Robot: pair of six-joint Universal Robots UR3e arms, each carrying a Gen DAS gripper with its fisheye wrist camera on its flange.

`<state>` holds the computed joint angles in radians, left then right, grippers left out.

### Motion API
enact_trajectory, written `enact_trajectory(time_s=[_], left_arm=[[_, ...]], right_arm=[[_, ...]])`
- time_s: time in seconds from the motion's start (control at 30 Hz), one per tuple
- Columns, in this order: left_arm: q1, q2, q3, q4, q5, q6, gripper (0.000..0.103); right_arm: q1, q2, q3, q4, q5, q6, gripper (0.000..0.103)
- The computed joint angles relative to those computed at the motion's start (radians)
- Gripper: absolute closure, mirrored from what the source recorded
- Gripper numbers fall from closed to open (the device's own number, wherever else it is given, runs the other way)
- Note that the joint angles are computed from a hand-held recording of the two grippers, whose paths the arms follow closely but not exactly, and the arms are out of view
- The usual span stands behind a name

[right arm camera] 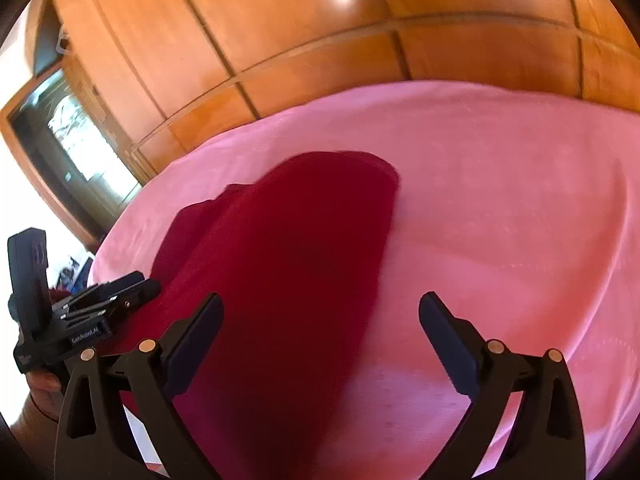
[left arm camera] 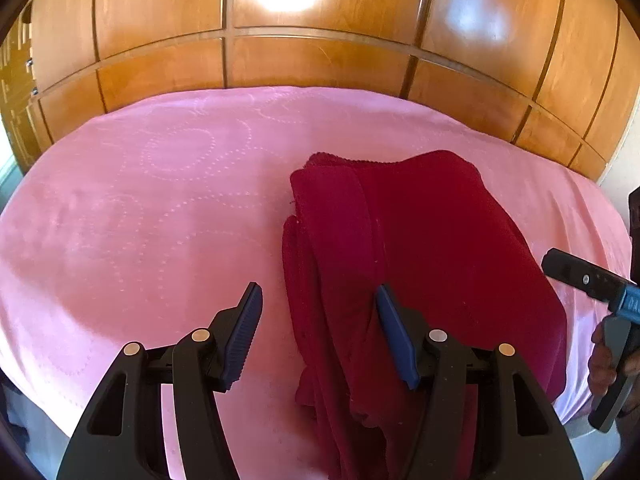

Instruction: Fold small clothes

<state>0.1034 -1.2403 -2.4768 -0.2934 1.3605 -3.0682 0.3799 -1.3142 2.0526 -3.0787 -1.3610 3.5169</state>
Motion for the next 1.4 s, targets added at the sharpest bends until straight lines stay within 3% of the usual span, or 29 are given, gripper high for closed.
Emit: enact_trajectory(time_s=[0.27,0.47,0.7,0.77,0.8,0.83,0.93,1.1,1.17,1.23,1.3,1.4], left_arm=[[0.052,-0.018,-0.007,-0.006,-0.077,0.052,0.045],[0.132,-0.024,-0.026,-0.019,-0.185,0.119,0.041],[0.343,-0.088,-0.063,-0.173,-0.526,0.330,0.041],[0.406,-0.124,-0.058,-0.268,-0.631,0.409,0.050],[0.437,-0.141,-0.055,-0.327,-0.685,0.459,0.057],[0.453,-0.148,-0.057,-0.356,-0.713,0.488,0.065],[0.477,-0.116,-0.081,-0.428,-0.769,0.550,0.074],[0.483,-0.026,-0.078,-0.601,-0.850,0.614,0.075],[0.440,-0.017,-0.064,-0.574,-0.867,0.571,0.075],[0.360,-0.057,-0.037,-0.465,-0.889,0.481,0.075],[0.229,-0.199,0.021,-0.193,-0.883,0.292,0.075],[0.059,-0.410,0.177,0.082,-0.862,0.063,0.075]], right_arm=[[-0.100,0.071,-0.007,-0.039,0.173,0.029,0.005],[-0.138,0.131,-0.023,-0.069,0.298,0.041,0.005],[-0.162,0.187,-0.061,-0.047,0.430,0.014,0.014],[-0.166,0.207,-0.074,-0.048,0.451,0.021,0.016],[-0.164,0.211,-0.083,-0.038,0.449,0.019,0.019],[-0.157,0.208,-0.094,-0.019,0.437,0.012,0.030],[-0.149,0.186,-0.085,-0.027,0.419,0.008,0.053],[-0.142,0.078,-0.032,-0.038,0.408,-0.019,0.064],[-0.139,0.030,-0.013,-0.041,0.398,-0.026,0.064],[-0.168,-0.073,0.047,-0.035,0.396,-0.050,0.064],[-0.216,-0.163,0.101,-0.009,0.404,-0.080,0.064],[-0.346,-0.367,0.193,0.100,0.427,-0.147,0.065]])
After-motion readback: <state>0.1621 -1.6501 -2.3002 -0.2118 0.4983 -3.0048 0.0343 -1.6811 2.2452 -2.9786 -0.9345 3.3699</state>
